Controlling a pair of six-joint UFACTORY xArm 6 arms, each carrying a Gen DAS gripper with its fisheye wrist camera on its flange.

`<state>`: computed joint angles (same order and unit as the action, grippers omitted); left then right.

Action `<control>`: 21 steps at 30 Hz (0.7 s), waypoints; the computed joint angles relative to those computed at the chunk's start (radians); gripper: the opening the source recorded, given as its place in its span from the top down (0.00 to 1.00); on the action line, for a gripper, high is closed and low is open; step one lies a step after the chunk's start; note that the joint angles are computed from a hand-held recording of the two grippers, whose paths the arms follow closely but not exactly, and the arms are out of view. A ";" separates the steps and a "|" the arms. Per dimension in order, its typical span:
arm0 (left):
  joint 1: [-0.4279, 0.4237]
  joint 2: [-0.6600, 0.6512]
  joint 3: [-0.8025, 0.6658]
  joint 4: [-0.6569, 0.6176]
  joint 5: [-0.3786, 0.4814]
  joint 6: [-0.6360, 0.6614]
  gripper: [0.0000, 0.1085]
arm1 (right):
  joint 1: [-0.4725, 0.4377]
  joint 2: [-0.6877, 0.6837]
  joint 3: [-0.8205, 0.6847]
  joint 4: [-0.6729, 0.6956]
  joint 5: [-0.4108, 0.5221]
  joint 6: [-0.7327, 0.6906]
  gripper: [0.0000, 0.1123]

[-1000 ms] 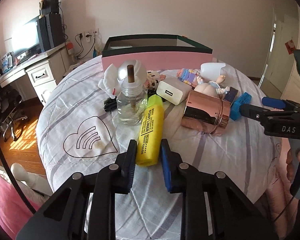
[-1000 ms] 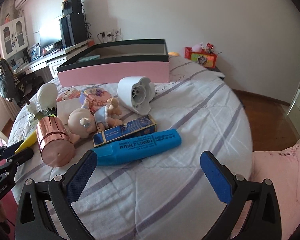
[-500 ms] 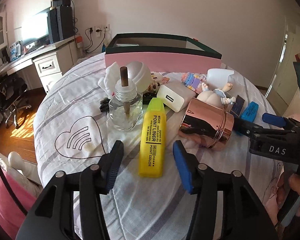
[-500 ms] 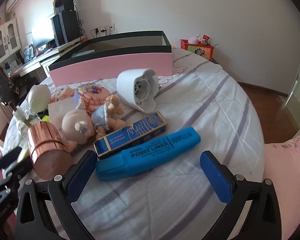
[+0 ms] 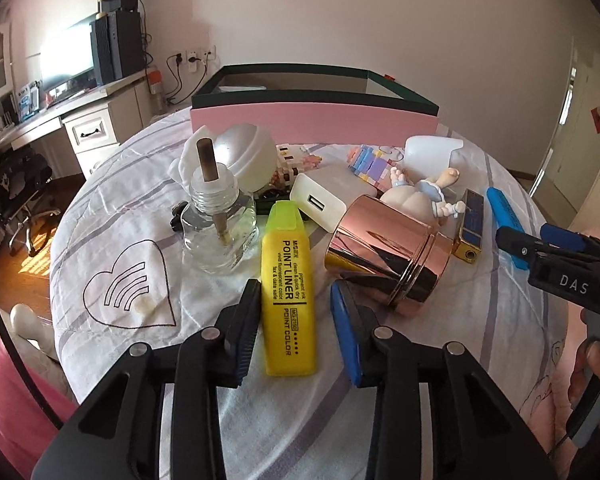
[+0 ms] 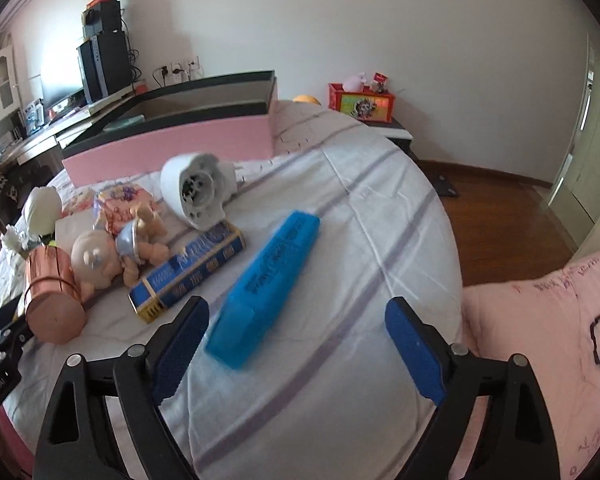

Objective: Organize rigid objects
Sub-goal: 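Grasp the yellow highlighter with left tool while right tool grasps the blue highlighter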

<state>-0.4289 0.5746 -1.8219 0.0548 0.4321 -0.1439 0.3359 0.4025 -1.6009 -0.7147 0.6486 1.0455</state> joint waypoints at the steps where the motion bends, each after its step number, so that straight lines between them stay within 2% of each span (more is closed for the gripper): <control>1: -0.002 0.012 -0.018 0.018 0.009 -0.013 0.71 | -0.008 0.019 -0.020 0.032 -0.011 -0.037 0.39; 4: -0.003 0.024 -0.037 0.040 0.014 -0.015 0.75 | -0.021 0.033 -0.029 0.056 -0.049 -0.086 0.52; 5: -0.001 0.020 -0.031 0.023 0.004 -0.005 0.76 | -0.024 0.027 -0.018 0.062 -0.066 -0.089 0.64; 7: 0.005 0.008 -0.010 -0.049 -0.017 0.037 0.76 | -0.035 0.002 0.024 0.062 -0.122 -0.087 0.76; 13: 0.011 -0.052 0.069 -0.167 -0.079 0.129 0.76 | -0.055 -0.056 0.128 0.050 -0.290 -0.038 0.76; 15: 0.011 -0.070 0.087 -0.165 -0.094 0.136 0.76 | -0.056 -0.071 0.145 0.040 -0.337 -0.021 0.76; 21: 0.002 -0.102 0.106 -0.190 -0.125 0.170 0.76 | -0.038 -0.082 0.131 0.041 -0.390 -0.051 0.76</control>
